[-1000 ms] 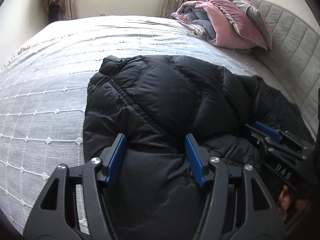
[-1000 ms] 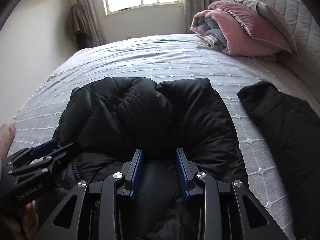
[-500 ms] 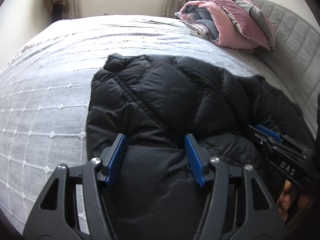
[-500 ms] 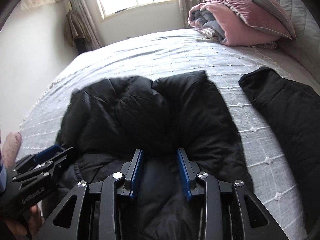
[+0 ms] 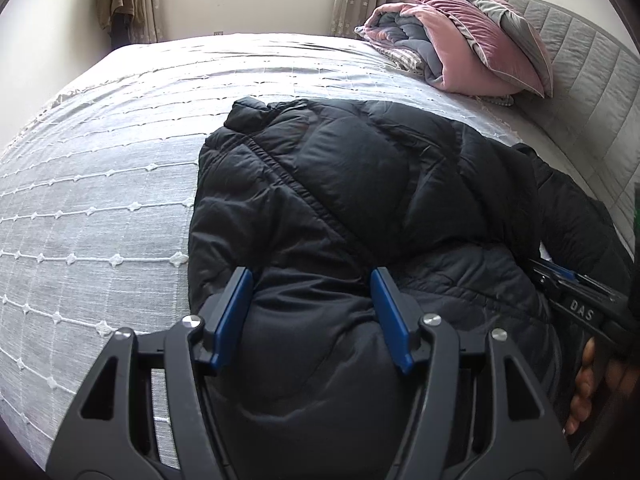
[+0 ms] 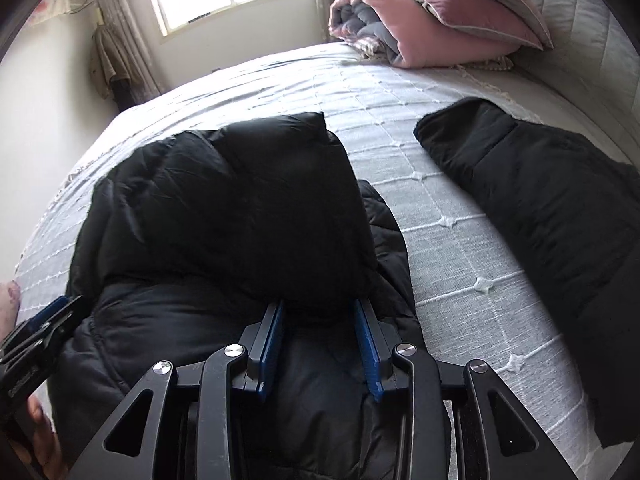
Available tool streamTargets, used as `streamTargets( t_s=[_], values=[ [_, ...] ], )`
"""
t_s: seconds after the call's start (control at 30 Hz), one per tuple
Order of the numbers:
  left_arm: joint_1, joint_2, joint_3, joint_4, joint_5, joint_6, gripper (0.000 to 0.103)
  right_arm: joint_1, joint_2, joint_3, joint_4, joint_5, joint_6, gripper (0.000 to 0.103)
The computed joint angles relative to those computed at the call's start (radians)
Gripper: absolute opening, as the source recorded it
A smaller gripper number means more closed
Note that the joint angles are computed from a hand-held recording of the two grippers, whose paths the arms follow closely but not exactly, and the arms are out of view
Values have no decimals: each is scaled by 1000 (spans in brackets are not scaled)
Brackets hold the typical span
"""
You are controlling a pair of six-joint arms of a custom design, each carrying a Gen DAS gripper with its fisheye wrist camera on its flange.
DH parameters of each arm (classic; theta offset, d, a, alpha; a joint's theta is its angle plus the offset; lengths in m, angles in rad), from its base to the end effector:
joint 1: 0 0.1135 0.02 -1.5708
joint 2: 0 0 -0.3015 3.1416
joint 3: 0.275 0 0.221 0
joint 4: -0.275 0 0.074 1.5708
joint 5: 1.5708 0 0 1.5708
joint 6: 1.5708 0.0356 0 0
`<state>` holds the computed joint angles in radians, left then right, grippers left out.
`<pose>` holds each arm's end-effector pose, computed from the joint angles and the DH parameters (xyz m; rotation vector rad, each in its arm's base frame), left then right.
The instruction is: Fold large clothes
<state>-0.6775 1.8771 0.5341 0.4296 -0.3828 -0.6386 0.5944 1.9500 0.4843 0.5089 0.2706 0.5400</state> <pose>0.2287 -0.1669 0.1226 -0.1116 2.3970 -0.1324 0.2340 0.1467 0.0998 0.0396 2.4826 0.1377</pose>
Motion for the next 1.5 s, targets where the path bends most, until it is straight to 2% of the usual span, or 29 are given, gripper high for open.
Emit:
streamTargets(
  t_s=[0.13, 0.2, 0.4, 0.47, 0.63, 0.73, 0.93, 1.2, 1.33, 1.37, 1.5],
  values=[
    [18, -25, -23, 8, 26, -2, 63, -27, 25, -4, 29, -31, -5, 38],
    [20, -49, -42, 5, 37, -24, 63, -41, 15, -27, 60, -49, 6, 43],
    [40, -181, -143, -8, 111, -90, 63, -17, -127, -145, 74, 4, 103, 56],
    [63, -219, -214, 35, 153, -116, 65, -17, -171, -186, 80, -1, 121, 56],
    [78, -241, -340, 103, 162, -148, 65, 0, -247, -247, 85, 8, 145, 56],
    [93, -263, -405, 163, 214, -188, 65, 45, -289, -273, 87, 23, 170, 56],
    [-67, -281, -401, 127, 132, -249, 65, 204, -359, -258, 19, 121, 155, 55],
    [-93, -287, -424, 131, 172, -302, 65, 246, -413, -283, -32, 143, 206, 55],
    [-138, -202, -446, 199, 142, -333, 66, 321, -405, -288, -88, 162, 231, 55],
    [-140, -172, -453, 230, 142, -340, 69, 325, -378, -287, -100, 165, 247, 55],
    [-143, -105, -480, 319, 132, -351, 75, 264, -250, -293, -57, 127, 238, 55]
  ],
)
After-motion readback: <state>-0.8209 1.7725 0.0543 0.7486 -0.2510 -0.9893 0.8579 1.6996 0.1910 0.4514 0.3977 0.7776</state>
